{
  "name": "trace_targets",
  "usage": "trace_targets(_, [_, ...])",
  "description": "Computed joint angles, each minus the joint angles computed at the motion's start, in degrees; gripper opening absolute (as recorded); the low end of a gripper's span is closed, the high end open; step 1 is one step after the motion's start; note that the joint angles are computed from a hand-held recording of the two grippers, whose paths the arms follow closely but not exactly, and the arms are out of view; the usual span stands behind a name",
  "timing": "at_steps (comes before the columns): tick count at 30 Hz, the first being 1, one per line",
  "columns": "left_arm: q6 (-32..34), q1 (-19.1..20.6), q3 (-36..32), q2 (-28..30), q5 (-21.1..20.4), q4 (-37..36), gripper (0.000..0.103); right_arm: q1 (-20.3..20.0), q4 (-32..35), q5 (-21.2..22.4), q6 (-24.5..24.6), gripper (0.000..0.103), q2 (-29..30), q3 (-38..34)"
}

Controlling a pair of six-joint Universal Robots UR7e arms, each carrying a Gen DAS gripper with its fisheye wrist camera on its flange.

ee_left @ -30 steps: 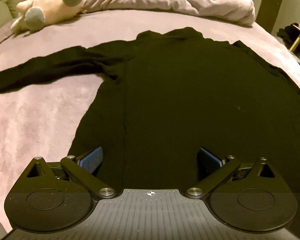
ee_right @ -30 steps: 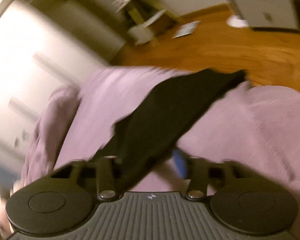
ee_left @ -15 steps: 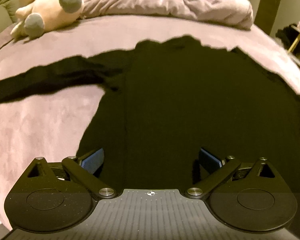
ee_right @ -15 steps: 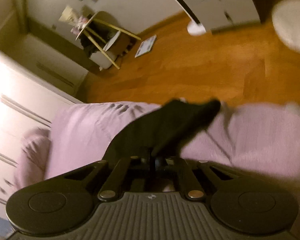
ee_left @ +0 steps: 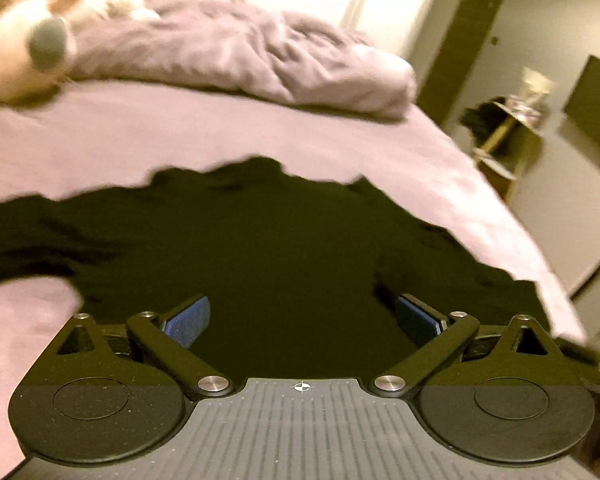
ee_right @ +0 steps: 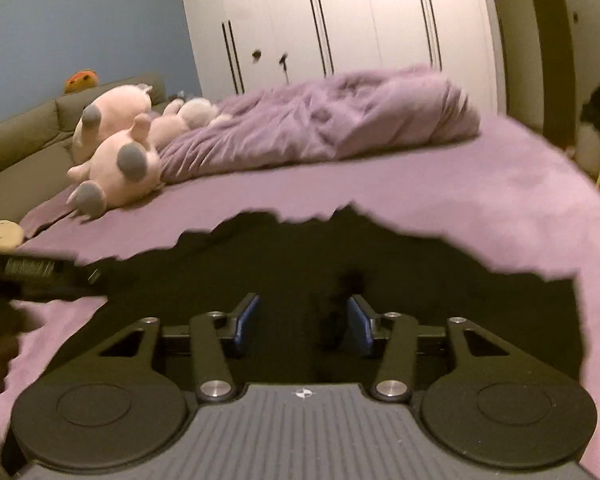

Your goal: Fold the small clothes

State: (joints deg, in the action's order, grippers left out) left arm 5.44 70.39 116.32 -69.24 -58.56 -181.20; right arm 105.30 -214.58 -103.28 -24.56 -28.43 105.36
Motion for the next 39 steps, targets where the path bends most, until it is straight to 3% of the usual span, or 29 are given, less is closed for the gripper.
trace_targets(3, [-0.5,1.7,-3.1,2.2,-6.1,3.4,0.102,-1.1,-0.9,-2.8,5.8,0.048,-1.2,1.9])
trace_targets(7, [-1.4,2.6,-8.0,6.4,-10.4,8.8,0.101,-2.6,-4.4,-5.5,9.0,0.048,-1.9,4.5])
trace_targets(10, [-2.5,3.1,-13.2,10.2,-11.0,11.9,0.086,-4.0,-6.2,-5.2,12.1,0.048,-2.0,5.9])
trace_targets(16, [-6.2,4.1,-21.9,15.7,-13.4,19.6,0.084,-5.5,-8.9,-5.3,15.3,0.048,-2.5,8.0])
trace_targets(18, [-8.2,4.5,-24.4,17.3,-14.4,23.0,0.077,-5.9,-9.3,-5.4,16.0,0.048,-2.6,8.3])
trace_targets(20, [-9.9,4.4,-26.2,18.5,-13.9,26.4,0.053,-6.2,-9.7,-5.7,16.7,0.048,-2.7,8.7])
trace_targets(22, [-10.1,4.2,-26.3,18.9,-13.1,27.6,0.040,-6.4,-10.0,-5.6,17.3,0.048,-3.1,9.1])
trace_targets(23, [-9.5,4.0,-26.4,19.3,-12.1,27.4,0.026,-6.5,-10.2,-5.5,17.5,0.048,-3.3,9.3])
trace_targets(25, [-9.1,3.9,-26.2,19.3,-11.5,27.4,0.016,-6.6,-10.6,-5.6,17.8,0.048,-3.5,9.5])
trace_targets(29, [-7.8,4.0,-23.1,16.7,-13.0,21.5,0.012,-6.4,-11.5,-5.7,17.9,0.048,-3.9,9.8])
trace_targets(34, [-3.3,4.2,-17.6,10.5,-11.6,12.8,0.012,-6.2,-10.6,-4.5,18.2,0.048,-4.5,9.4])
trace_targets(39, [1.9,6.0,-15.5,7.1,-2.0,6.6,0.012,-6.7,-6.1,-1.9,20.6,0.048,-5.4,8.0])
